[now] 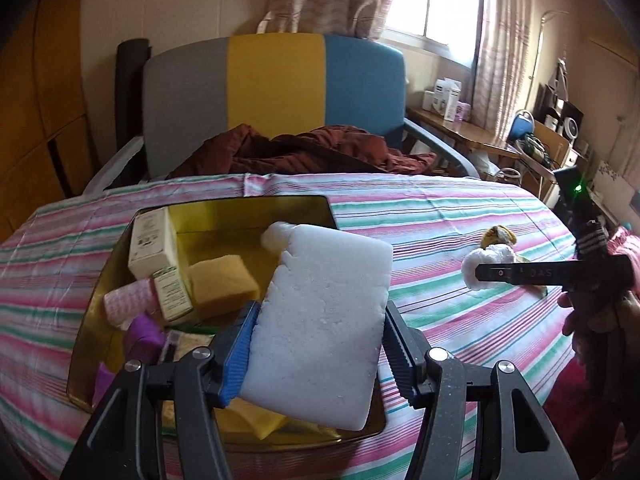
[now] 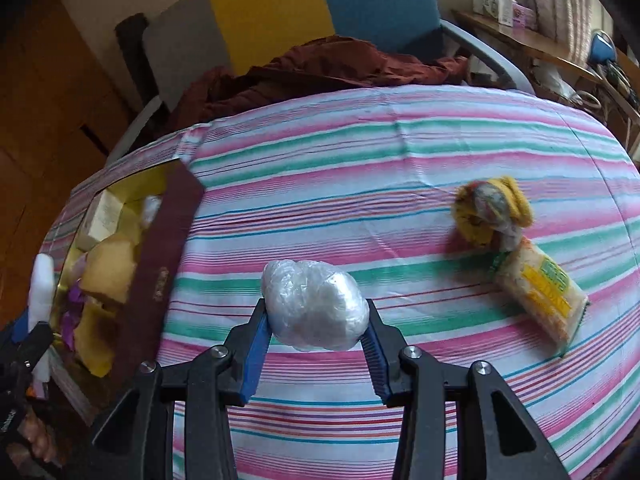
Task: Organize objects
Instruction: 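Carry the foam block and wrapped ball into the gold tray and release both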
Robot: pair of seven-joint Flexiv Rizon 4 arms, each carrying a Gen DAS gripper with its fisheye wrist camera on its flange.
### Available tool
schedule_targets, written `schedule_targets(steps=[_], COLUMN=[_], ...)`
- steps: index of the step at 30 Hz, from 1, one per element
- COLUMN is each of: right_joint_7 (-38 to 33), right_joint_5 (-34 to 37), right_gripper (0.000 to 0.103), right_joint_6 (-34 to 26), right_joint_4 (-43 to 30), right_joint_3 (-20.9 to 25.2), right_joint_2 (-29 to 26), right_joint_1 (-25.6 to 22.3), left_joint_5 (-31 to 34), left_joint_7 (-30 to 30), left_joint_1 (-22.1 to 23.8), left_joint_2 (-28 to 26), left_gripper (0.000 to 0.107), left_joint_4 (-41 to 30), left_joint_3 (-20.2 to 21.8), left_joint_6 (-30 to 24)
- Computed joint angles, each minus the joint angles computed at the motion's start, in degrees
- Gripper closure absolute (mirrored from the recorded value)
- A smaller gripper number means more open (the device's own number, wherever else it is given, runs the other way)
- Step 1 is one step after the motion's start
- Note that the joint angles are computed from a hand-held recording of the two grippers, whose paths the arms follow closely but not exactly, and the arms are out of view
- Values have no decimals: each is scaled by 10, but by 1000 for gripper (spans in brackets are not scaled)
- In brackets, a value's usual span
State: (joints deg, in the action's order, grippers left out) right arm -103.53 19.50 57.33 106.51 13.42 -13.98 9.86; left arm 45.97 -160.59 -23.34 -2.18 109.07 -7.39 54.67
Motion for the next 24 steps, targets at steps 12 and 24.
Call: schedule_targets(steps=[12,24], right_joint_7=[-87,-137], right_joint_5=[107,139], right_gripper=[60,60], right_joint_6=[-18,-10], right_joint_4=[-2,14], right_joint_3=[50,59], right_joint_2=[53,66], right_joint_1=[58,124], left_joint_5=[-19,-98], left_joint_7=[-51,-12], left_joint_1=[64,141], left_joint_2=[104,192], left_gripper=[46,46], left_joint_4=[131,248], left_joint_3=[20,42], left_joint_6=[72,172])
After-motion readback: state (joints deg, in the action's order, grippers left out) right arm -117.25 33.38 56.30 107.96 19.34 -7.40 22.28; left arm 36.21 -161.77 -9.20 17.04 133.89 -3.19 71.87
